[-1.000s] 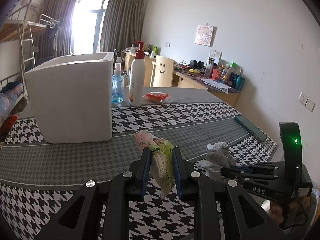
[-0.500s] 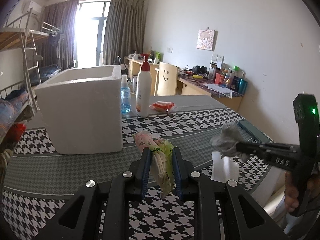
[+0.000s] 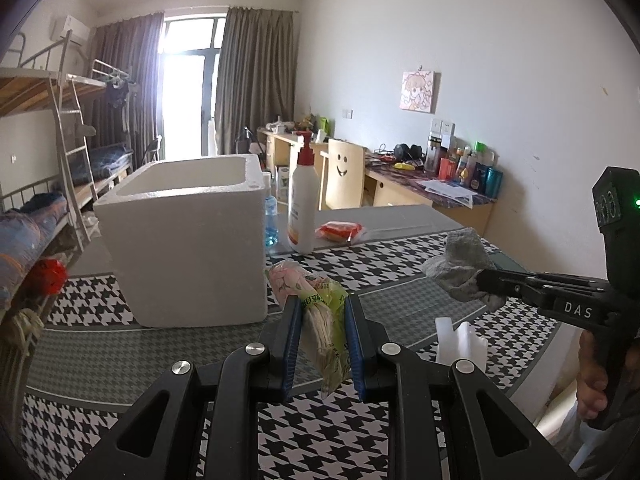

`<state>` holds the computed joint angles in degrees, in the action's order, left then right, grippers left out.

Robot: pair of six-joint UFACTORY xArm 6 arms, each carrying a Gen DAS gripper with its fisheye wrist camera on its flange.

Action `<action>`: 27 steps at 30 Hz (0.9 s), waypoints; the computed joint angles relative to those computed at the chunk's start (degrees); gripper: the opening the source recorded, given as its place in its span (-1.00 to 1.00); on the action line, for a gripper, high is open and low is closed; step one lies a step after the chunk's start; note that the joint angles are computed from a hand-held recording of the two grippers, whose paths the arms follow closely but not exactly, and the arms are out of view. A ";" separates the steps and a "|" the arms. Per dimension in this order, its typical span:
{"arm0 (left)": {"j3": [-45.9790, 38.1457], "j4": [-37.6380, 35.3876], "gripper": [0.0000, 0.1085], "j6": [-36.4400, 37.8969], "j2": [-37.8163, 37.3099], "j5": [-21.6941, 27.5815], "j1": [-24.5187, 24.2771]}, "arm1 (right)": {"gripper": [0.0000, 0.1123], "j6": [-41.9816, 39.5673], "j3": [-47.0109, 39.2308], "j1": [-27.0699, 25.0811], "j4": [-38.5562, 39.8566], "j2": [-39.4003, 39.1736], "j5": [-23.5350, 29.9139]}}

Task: Organize soft objects
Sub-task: 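Lift the grey cloth off the tissue with the right tool while the left tool holds the bag, then carry the green bag and grey cloth over the white foam box with both tools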

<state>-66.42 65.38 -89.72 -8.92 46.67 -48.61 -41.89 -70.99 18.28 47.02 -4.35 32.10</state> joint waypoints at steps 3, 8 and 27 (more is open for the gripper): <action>-0.03 -0.12 -0.57 0.18 -0.08 0.30 0.18 | -0.81 -0.49 -0.43 0.37 0.43 0.26 0.04; 0.05 0.55 -0.57 0.00 -0.43 1.10 0.07 | -0.81 -1.02 -1.19 0.76 0.83 0.84 -0.12; -0.95 1.91 -0.57 2.33 -1.73 0.55 1.63 | -0.81 -4.38 -3.91 2.62 3.57 1.82 -0.88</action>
